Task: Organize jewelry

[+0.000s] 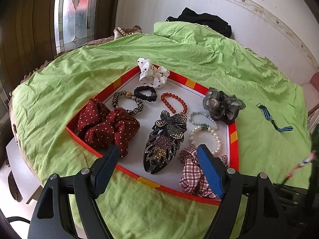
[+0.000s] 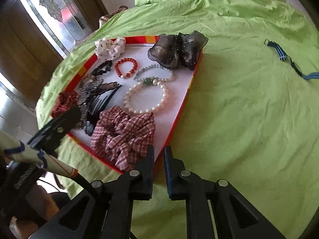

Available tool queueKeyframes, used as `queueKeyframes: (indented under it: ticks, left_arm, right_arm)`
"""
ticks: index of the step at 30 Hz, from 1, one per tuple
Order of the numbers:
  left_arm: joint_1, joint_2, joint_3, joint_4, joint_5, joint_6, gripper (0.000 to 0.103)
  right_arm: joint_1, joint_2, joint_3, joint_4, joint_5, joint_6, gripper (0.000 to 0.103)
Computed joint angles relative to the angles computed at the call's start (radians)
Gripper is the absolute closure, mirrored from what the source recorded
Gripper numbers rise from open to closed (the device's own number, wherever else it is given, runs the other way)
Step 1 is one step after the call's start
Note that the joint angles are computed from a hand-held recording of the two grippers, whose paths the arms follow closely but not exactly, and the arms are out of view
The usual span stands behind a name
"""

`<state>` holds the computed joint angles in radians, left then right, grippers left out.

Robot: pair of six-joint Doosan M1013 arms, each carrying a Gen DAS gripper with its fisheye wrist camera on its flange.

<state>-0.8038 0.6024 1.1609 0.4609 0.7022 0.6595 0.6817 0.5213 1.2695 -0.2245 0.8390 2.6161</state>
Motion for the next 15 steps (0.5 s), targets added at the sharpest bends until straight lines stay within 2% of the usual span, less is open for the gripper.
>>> queueKeyframes:
  ticks: [2,4,6,8,9,10,11,13,15]
  left_arm:
    - [-0.004,0.000,0.003,0.035,-0.005,-0.018,0.024]
    - [-0.010,-0.008,0.019,0.087,-0.025,-0.055,0.024]
    - [-0.023,-0.022,0.045,0.218,-0.045,-0.160,0.024]
    - [-0.044,-0.034,0.070,0.419,-0.033,-0.324,0.016]
    - [-0.053,-0.039,0.081,0.510,-0.024,-0.400,0.007]
    - [-0.066,-0.048,0.101,0.630,-0.012,-0.504,0.003]
    - [-0.077,-0.056,0.117,0.726,0.001,-0.585,0.003]
    - [-0.096,-0.070,0.136,0.838,0.030,-0.678,0.000]
    - [-0.108,-0.079,0.138,0.865,0.051,-0.702,0.000]
  right_arm:
    - [0.011,-0.017,0.019,-0.039,-0.014,0.028,0.087]
    - [0.032,-0.035,0.037,-0.124,0.003,0.079,0.071]
    - [0.057,-0.058,0.062,-0.221,0.037,0.140,0.065]
    - [0.079,-0.079,0.087,-0.300,0.082,0.192,0.064]
    - [0.091,-0.091,0.102,-0.343,0.109,0.226,0.064]
    - [0.103,-0.104,0.118,-0.377,0.131,0.259,0.063]
    - [0.108,-0.114,0.131,-0.396,0.141,0.280,0.062]
    - [0.125,-0.140,0.166,-0.441,0.163,0.346,0.060]
    - [0.133,-0.161,0.192,-0.462,0.169,0.386,0.060]
